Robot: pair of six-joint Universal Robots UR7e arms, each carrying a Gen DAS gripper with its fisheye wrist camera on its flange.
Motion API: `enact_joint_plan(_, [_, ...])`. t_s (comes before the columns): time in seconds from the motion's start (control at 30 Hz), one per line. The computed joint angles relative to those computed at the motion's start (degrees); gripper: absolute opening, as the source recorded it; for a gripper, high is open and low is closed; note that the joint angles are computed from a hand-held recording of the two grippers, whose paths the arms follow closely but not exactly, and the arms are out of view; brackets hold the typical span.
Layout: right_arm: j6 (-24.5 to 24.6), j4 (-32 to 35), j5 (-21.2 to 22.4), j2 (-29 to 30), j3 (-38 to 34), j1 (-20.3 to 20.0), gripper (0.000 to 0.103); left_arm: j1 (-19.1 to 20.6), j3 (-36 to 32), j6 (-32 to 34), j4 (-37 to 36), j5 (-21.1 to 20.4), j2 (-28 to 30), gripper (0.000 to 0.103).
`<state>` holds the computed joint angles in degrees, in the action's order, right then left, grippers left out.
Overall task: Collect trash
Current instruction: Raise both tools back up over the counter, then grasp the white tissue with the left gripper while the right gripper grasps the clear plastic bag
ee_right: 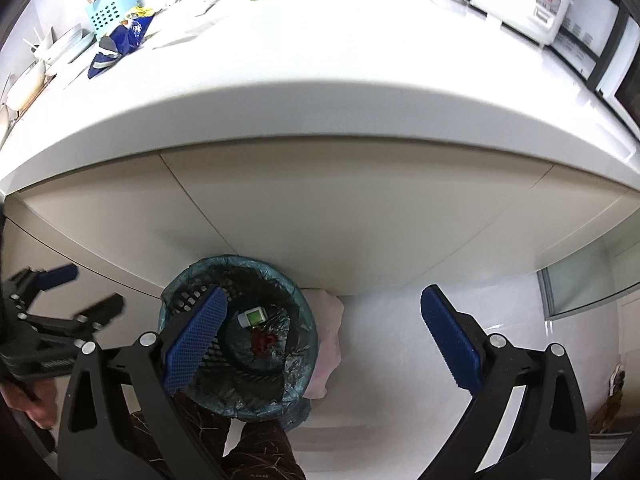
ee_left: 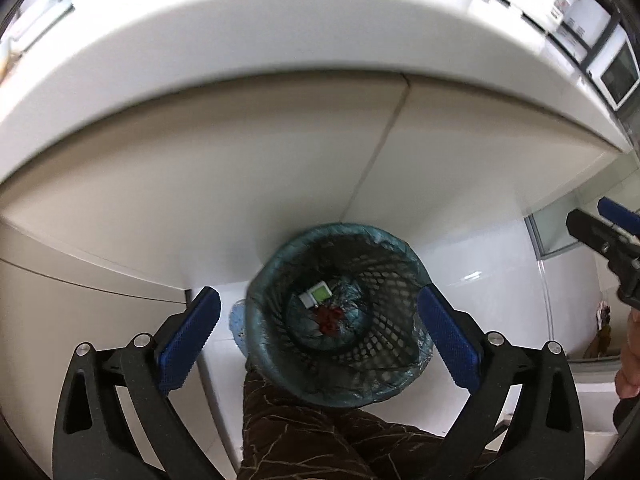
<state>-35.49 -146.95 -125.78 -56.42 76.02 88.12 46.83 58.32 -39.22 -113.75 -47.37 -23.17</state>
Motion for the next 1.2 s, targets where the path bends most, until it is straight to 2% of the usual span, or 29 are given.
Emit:
enact_joint_plan(0.23, [1.69, 4.97, 0.79, -0.15, -3.27, 2.67, 0.094, -1.64, -0.40, -4.18, 4.81, 2.58, -4.06, 0.097])
enact_joint_plan(0.3, [2.61, 7.24, 0.99, -0.04, -4.71, 3.46, 0.094, -2.14, -2.67, -6.17, 10.22, 4.40, -4.05, 0.097])
enact_joint_plan(0.7, [5.90, 14.88, -0.92, 3.17, -14.56, 8.20, 0.094, -3.04, -8.65, -10.06, 17.38, 6.97, -6.88, 0.097])
enact_joint_plan(0.9, [6.83, 17.65, -0.82, 6.21, -20.99, 10.10, 0.094, -2.74, -14.26, -11.11, 21.08, 8.53, -6.17, 0.097])
enact_joint_plan(1.2, [8.60, 24.03, -1.41, 13.68, -33.52, 12.31, 0.094, -0.99, -27.32, -8.37, 26.72, 9.79, -1.51, 0.097])
